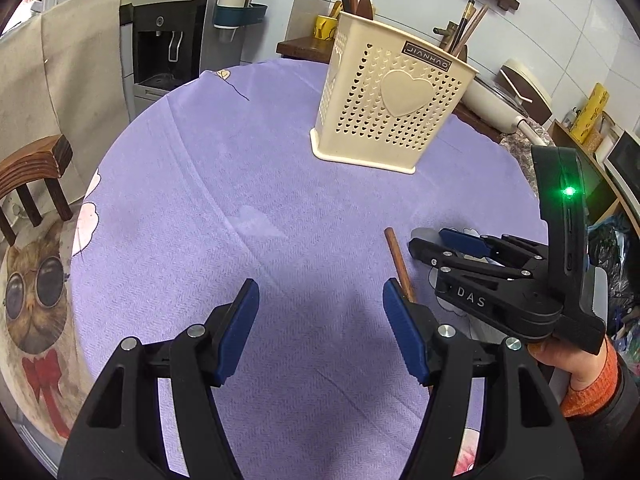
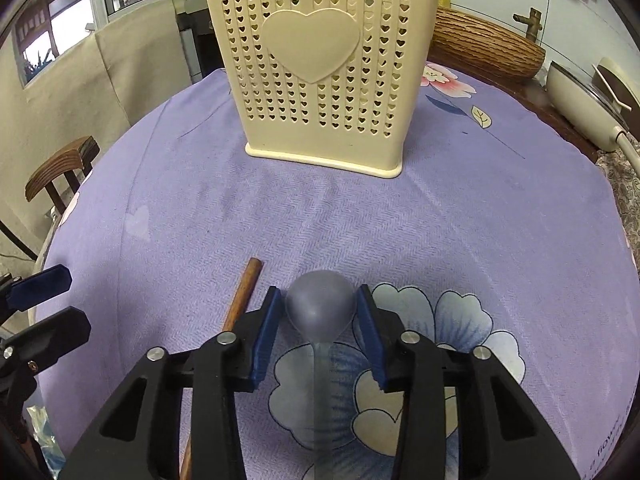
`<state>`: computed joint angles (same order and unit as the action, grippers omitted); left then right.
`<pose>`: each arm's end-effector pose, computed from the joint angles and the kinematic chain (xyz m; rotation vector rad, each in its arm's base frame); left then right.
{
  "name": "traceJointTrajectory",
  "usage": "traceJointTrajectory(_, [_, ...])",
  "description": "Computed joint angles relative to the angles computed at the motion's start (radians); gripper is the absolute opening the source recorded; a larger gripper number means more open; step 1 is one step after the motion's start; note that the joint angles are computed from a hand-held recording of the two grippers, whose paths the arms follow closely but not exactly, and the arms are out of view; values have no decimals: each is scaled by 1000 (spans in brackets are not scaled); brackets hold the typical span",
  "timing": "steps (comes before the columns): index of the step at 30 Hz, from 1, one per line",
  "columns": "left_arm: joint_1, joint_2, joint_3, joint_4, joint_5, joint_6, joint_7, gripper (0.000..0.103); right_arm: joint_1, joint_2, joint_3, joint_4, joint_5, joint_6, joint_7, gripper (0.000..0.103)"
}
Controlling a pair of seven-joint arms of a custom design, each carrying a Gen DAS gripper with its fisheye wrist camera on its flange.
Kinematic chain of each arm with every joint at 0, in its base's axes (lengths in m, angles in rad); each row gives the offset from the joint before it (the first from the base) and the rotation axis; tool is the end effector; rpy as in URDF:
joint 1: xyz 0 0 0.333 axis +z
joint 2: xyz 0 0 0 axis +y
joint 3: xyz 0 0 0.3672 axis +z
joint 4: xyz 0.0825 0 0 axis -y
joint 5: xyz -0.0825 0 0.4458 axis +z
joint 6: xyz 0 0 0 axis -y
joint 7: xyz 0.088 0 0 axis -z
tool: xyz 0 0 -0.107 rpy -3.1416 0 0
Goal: Organize utensils
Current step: 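Grasp the clear plastic spoon with the right tool while the left grasps the brown chopstick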
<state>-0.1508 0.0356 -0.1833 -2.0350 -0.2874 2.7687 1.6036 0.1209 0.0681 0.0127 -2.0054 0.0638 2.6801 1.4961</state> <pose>0.6294 -0.2042 0.5291 -1.7976 2.0569 -0.9644 0.6653 0.0872 0.5134 -1.9956 1.6998 -0.5176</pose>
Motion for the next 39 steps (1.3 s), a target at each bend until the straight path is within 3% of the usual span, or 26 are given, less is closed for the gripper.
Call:
traceJointTrajectory(8, [-5, 7, -4, 10, 0, -8, 10, 64, -3, -6, 1, -12, 24, 22, 8, 35])
traceJointTrajectory(19, [-18, 20, -13, 29, -20, -30, 41, 62, 2, -109, -21, -93, 203, 154, -99, 35])
traceJointTrajectory(26, [-51, 93, -22, 120, 54, -91, 25, 47, 41, -177, -65, -138, 286, 217, -156, 35])
traceJointTrajectory(30, [-92, 151, -3, 183, 189, -121, -72, 30, 50, -200, -76, -165, 243, 255, -128, 35])
traceJointTrajectory(39, [-149, 219, 36, 253, 382, -142, -243, 12, 79, -208, -106, -175, 249, 263, -135, 35])
